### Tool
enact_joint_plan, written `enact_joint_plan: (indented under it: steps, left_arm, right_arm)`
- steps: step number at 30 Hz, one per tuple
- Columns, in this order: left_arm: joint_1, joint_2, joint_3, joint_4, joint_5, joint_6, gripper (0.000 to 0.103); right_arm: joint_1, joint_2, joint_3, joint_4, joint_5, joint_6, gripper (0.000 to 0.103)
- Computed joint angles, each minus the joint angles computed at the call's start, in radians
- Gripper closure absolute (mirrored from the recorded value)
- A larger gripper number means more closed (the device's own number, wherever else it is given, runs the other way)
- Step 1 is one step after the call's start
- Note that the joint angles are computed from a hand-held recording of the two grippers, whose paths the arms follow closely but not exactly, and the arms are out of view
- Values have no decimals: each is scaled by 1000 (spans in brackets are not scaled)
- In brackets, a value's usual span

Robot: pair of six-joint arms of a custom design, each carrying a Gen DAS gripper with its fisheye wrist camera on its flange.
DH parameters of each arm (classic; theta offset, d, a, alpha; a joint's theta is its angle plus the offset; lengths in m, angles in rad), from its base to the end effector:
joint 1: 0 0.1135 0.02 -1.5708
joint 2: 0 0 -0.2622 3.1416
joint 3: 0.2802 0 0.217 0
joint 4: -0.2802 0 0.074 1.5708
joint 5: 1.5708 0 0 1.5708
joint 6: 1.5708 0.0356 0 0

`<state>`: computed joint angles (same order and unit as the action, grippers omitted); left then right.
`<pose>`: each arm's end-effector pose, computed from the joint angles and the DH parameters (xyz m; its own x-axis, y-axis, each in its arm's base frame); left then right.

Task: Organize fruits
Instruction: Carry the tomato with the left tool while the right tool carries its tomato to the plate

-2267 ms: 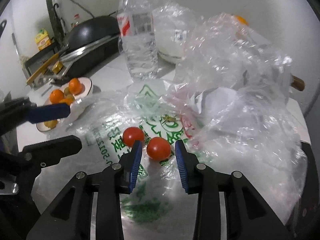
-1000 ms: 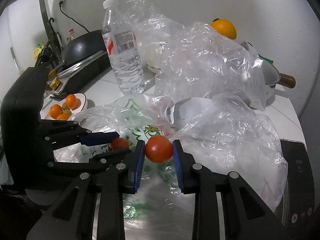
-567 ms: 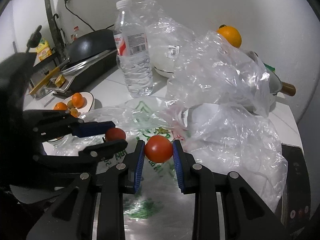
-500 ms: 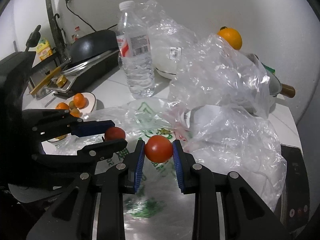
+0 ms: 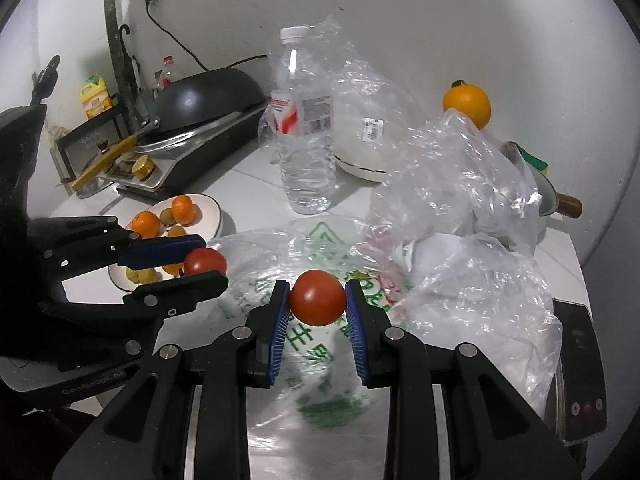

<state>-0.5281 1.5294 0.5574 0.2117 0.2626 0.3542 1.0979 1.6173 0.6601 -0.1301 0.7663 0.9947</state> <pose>0.2154 -0.1364 0.1624 -0.3332 0.5821 -0.7417 0.8153 0.5730 0.0835 0.1348 0.2092 0.1512 -0.6344 0.0865 -0.7681 0.0688 0.9961 0.0554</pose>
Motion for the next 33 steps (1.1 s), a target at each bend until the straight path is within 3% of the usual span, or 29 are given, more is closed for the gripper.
enact_joint_plan:
  steps: [17,33]
  left_arm:
    - [292,-102,-109,-52,149,127,75]
    - [520,7,-94,-54,256,262,75]
  right_arm:
    - [40,157,232,-97,-14,-42,73]
    - [31,331,460,-147,-73,-122,73]
